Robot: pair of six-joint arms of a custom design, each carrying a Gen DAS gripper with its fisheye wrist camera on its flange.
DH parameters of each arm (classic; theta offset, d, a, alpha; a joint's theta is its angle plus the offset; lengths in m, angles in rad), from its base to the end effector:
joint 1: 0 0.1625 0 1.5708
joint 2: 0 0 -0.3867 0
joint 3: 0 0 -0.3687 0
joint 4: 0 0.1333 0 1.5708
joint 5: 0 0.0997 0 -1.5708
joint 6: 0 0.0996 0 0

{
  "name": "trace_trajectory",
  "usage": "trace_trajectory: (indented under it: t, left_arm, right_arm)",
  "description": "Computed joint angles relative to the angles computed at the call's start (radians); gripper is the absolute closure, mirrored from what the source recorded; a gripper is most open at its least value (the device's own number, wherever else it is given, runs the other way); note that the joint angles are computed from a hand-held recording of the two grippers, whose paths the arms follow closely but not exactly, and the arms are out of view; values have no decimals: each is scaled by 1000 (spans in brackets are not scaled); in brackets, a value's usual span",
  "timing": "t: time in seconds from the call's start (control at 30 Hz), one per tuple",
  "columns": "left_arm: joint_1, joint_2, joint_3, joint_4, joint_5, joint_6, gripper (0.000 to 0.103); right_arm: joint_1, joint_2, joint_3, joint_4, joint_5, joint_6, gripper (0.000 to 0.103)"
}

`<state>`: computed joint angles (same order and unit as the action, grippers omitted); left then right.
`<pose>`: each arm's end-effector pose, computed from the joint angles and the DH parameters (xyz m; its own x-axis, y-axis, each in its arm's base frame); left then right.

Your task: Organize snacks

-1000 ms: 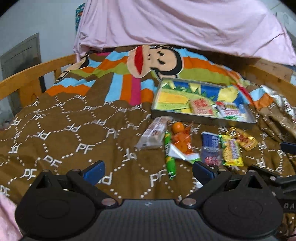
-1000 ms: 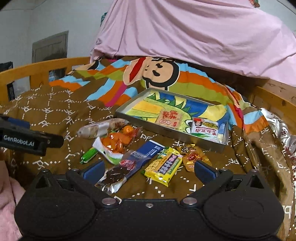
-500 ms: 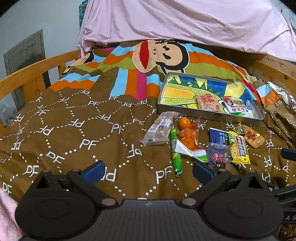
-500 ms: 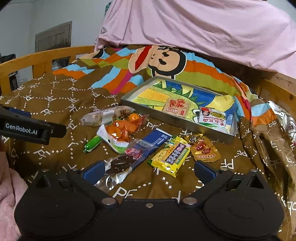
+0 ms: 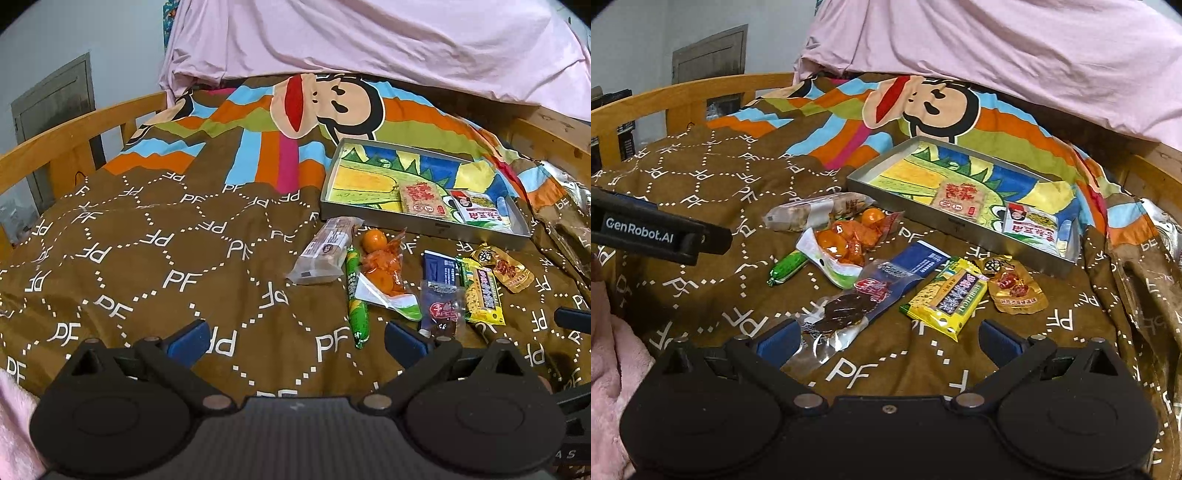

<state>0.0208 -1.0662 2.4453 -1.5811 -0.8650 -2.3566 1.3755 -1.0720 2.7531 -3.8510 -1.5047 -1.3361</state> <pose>-0.1988 -0.2021 0.0262 -0.5800 -0.5506 -0.6004 0.2960 0.5442 -0.7850 0.0823 -0.3045 0.1098 -0.3852 -0.7514 0.5358 -0.9218 0.3412 -0.1842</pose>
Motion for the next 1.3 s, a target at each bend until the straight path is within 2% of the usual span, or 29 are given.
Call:
trace_trajectory:
  t: [0.5,0.93,1.1,1.3]
  left_arm:
    - [22,-24,7,-17,-11,3,1]
    - [73,-176,71,-44,-22,-78,1]
    - [117,-208,70,-34,1,-40,1]
    - [162,-232,46,8,65,77,1]
  right_arm:
    - [12,15,-10,38,-13,-11,1]
    - [29,42,-49,76,-15,20,1]
    - [39,64,-74,80,-12,37,1]
    - [40,63,-101,96,2,84,1]
